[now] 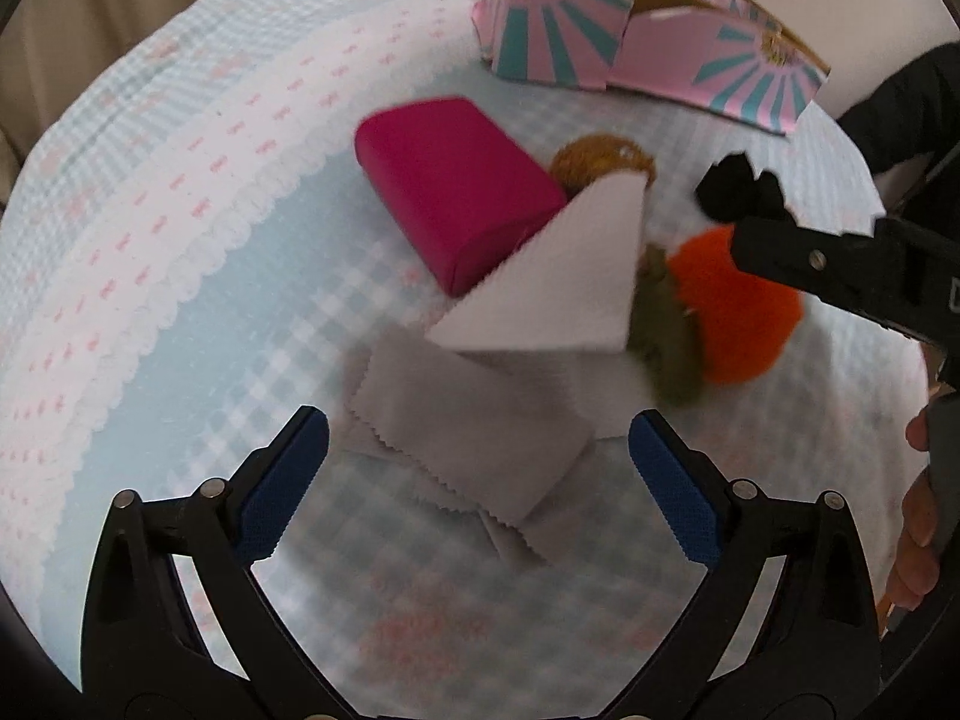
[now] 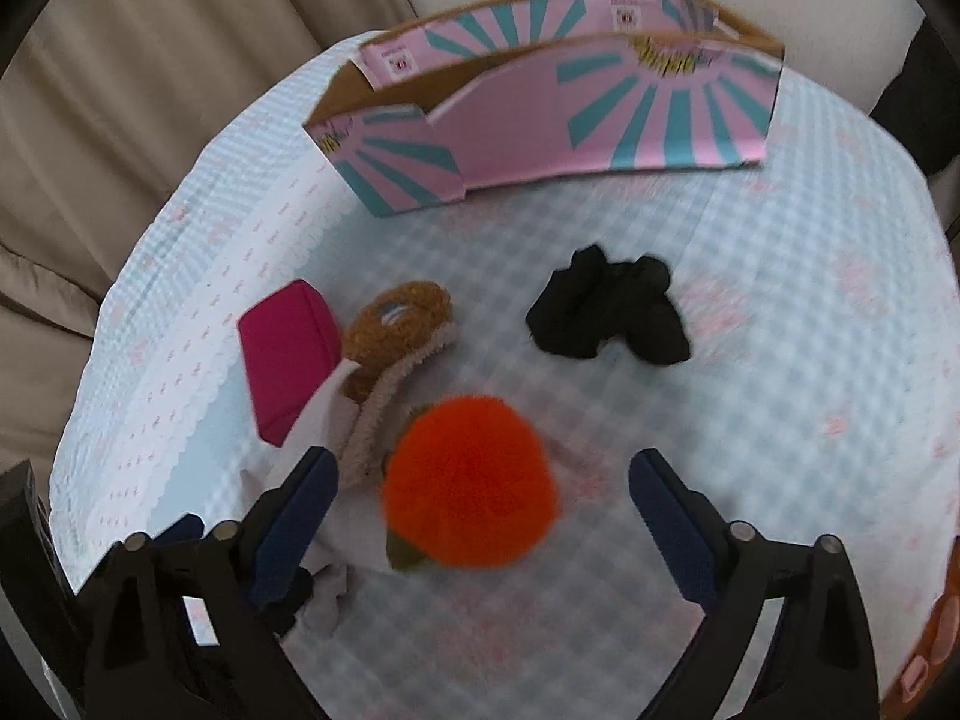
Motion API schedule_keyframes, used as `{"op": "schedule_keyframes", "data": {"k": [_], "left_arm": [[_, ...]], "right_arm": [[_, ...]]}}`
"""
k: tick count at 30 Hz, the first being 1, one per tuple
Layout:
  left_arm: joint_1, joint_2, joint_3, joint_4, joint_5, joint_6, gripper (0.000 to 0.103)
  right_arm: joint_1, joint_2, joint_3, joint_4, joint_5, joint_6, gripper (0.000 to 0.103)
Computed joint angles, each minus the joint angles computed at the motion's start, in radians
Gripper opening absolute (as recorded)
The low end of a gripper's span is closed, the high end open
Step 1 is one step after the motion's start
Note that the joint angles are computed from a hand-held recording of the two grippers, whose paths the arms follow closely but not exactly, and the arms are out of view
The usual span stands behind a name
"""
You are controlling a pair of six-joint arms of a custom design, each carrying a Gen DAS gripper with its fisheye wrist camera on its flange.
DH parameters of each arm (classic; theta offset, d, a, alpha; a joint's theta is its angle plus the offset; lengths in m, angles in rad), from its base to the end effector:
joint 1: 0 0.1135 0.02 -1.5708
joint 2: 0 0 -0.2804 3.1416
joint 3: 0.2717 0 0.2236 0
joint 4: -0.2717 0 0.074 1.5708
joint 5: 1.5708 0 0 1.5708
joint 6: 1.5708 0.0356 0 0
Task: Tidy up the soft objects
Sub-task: 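Grasp the gray cloth with the left tool while the right tool grasps the orange pompom, then carry the gray cloth over the box with the left tool while the right tool carries the pompom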
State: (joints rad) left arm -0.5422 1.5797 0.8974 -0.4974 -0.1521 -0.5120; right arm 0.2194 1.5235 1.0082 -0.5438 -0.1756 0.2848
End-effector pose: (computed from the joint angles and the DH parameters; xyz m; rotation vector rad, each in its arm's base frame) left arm 0.2333 -0.1343 0.2037 0.0000 2.7272 -0.0921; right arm 0.2691 0.0664 0.2446 0.0258 2.6618 0.4005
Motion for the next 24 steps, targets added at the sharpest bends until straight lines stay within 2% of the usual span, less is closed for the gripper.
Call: {"op": "schedule_keyframes", "data": {"k": [3,5,7,9,10,14,22,24], "left_arm": [[0.000,0.034,-0.034,0.053,0.009,0.000,0.092],[-0.001,0.046,-0.051,0.077,0.010,-0.011,0.088],[0.005,0.051,-0.062,0.093,0.020,-0.019,0.078],[-0.001,0.053,-0.062,0.093,0.011,-0.020,0.074],[-0.004,0.053,-0.059,0.089,0.007,-0.020,0.066],[-0.017,0.047,-0.047,0.061,-0.012,-0.035,0.052],[0.007,-0.004,-0.072,0.040,-0.002,-0.063,0.019],[0.015,-0.024,-0.081,0.032,0.006,-0.068,0.016]], "right_arm": [[0.014,0.036,-0.039,0.063,-0.001,0.020,0.090],[0.018,0.061,-0.052,0.088,-0.009,0.023,0.078],[0.017,0.078,-0.066,0.113,-0.019,0.028,0.075],[0.015,0.086,-0.070,0.127,-0.027,0.026,0.070],[0.015,0.088,-0.071,0.131,-0.031,0.022,0.065],[0.022,0.107,-0.066,0.138,-0.039,-0.005,0.048],[0.047,0.118,-0.065,0.154,-0.033,0.014,0.039],[0.053,0.115,-0.061,0.152,-0.023,0.016,0.038]]}}
